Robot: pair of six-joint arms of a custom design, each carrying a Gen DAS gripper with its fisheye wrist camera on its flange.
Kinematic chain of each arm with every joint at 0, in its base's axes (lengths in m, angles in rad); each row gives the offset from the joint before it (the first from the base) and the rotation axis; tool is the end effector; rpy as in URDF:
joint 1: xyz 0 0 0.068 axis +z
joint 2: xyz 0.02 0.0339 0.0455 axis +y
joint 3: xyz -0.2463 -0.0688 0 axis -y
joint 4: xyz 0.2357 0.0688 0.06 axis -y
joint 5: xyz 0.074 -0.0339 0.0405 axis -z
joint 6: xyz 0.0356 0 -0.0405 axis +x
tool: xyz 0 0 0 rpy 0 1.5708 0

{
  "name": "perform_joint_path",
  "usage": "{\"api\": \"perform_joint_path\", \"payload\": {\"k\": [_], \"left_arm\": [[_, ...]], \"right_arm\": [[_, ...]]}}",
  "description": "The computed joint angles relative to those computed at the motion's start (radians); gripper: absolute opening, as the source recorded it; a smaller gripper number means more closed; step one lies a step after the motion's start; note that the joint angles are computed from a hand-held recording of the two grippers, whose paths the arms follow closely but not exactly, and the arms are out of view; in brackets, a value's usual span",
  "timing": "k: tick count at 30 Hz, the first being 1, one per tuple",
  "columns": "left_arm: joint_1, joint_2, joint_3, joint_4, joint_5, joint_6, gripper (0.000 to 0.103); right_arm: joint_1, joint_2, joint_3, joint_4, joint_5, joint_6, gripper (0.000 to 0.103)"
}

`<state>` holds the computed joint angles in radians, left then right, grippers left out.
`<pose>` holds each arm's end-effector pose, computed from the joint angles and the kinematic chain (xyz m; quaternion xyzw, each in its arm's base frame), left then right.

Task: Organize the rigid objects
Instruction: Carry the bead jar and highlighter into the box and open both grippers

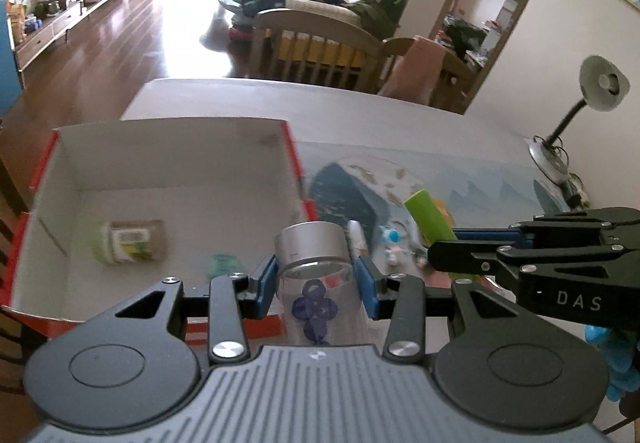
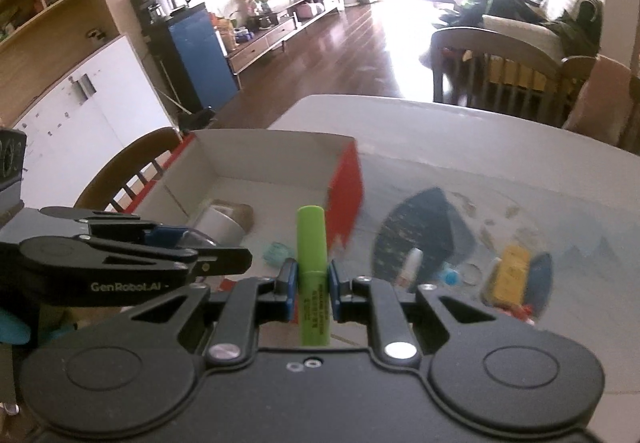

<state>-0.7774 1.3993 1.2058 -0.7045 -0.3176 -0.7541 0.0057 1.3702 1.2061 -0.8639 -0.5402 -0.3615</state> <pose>0.2131 -0.1941 0.2854 -0.0413 0.9326 -0.1183 0.3384 0.2671 0.0198 0.2860 -0.2398 0.8998 0.2073 0.2998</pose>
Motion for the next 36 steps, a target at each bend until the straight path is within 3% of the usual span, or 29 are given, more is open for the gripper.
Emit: {"api": "perform_joint_path", "payload": {"k": [15, 25, 36], "left_arm": [[0.314, -0.146, -0.134, -0.04, 0.097, 0.183, 0.042], [0.488, -0.035, -0.148, 0.0, 0.148, 0.303, 0.042], [0.517, 0.123, -0.071, 0.028, 0.117, 0.397, 0.042]], "right_arm": [[0.314, 0.132, 0.038, 0.19, 0.229, 0.248, 0.015], [0.428, 0.315, 0.083, 0.271, 0.367, 0.285, 0.015], [0.502, 0.494, 0.15, 0.295, 0.467, 0.245, 0.015]]}}
